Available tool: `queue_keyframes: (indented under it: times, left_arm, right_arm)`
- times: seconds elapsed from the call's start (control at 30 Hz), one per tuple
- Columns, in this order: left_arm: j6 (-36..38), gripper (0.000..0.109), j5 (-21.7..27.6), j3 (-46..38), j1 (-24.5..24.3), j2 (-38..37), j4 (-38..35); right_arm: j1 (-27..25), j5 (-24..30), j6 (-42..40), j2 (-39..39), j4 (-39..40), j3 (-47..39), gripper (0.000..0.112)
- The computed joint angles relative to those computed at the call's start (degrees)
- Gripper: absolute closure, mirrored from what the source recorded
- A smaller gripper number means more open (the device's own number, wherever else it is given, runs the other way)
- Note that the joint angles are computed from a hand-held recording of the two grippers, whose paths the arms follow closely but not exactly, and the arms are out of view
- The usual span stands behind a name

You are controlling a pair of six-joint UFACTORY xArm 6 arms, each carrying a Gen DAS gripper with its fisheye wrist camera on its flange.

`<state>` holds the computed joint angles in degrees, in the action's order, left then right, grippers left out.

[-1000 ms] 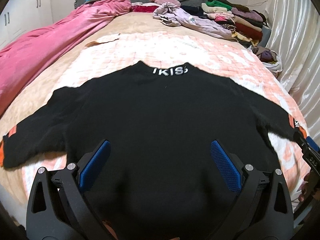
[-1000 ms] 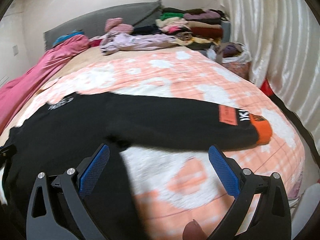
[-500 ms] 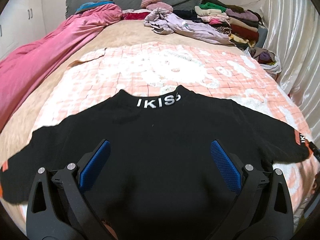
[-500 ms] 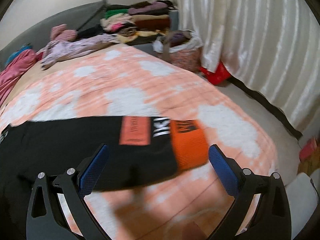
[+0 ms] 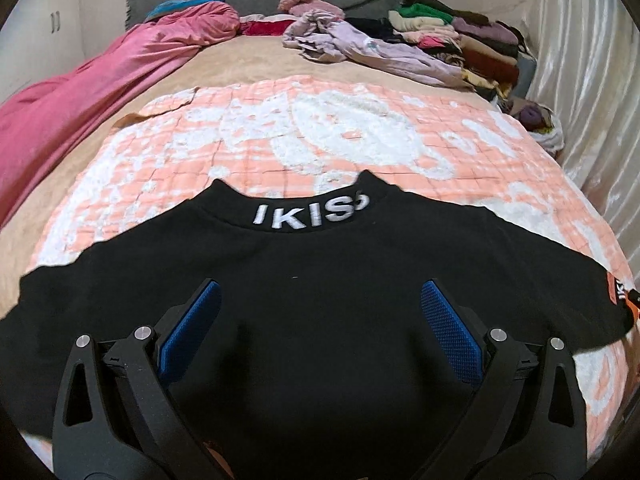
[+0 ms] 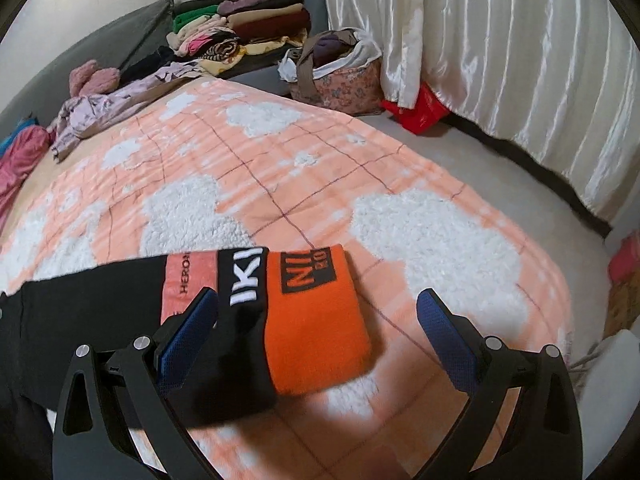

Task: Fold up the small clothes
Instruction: 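Move the right gripper to the orange sleeve cuff and grasp it, then carry the cuff across the chest with the right gripper while the left gripper takes it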

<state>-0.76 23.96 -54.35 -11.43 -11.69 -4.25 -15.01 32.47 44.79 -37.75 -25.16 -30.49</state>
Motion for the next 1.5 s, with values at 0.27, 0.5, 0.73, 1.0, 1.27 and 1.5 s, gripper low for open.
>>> queue_keyframes:
  times: [0.27,0.5,0.73,1.0,1.27,1.5]
  left_arm:
    - [-7.03,0.015,-2.43,0.88,2.15,1.63,9.05]
    - [-3.6,0.015,-1.83,1.09,2.79,2.46,3.85]
    - [-0.44,0.015,-2.41,2.62,3.49,0.33,0.3]
    - [4.92,0.015,-2.24,3.81,5.24,-2.31,-5.14]
    - [9.06,0.015,0.12,3.09,7.9,-2.76,-9.92]
    - [12.11,0.015,2.42,2.31,9.29,-2.82,-12.61]
  right_arm:
    - [-1.91,-3.26,-12.37,3.15,15.26,-0.35,0.073]
    - [-0.21,-8.36,-20.93,-0.08,26.06,1.24,0.1]
    - [7.15,-10.51,-18.95,-1.46,23.92,-2.8,0.101]
    - [20.56,-14.2,-20.86,7.1,26.9,-13.34,0.101]
    - [31.94,-15.53,-30.78,19.73,39.87,-24.96,0.101]
    - [37.83,-12.51,-34.23,30.07,45.65,-33.86,0.101]
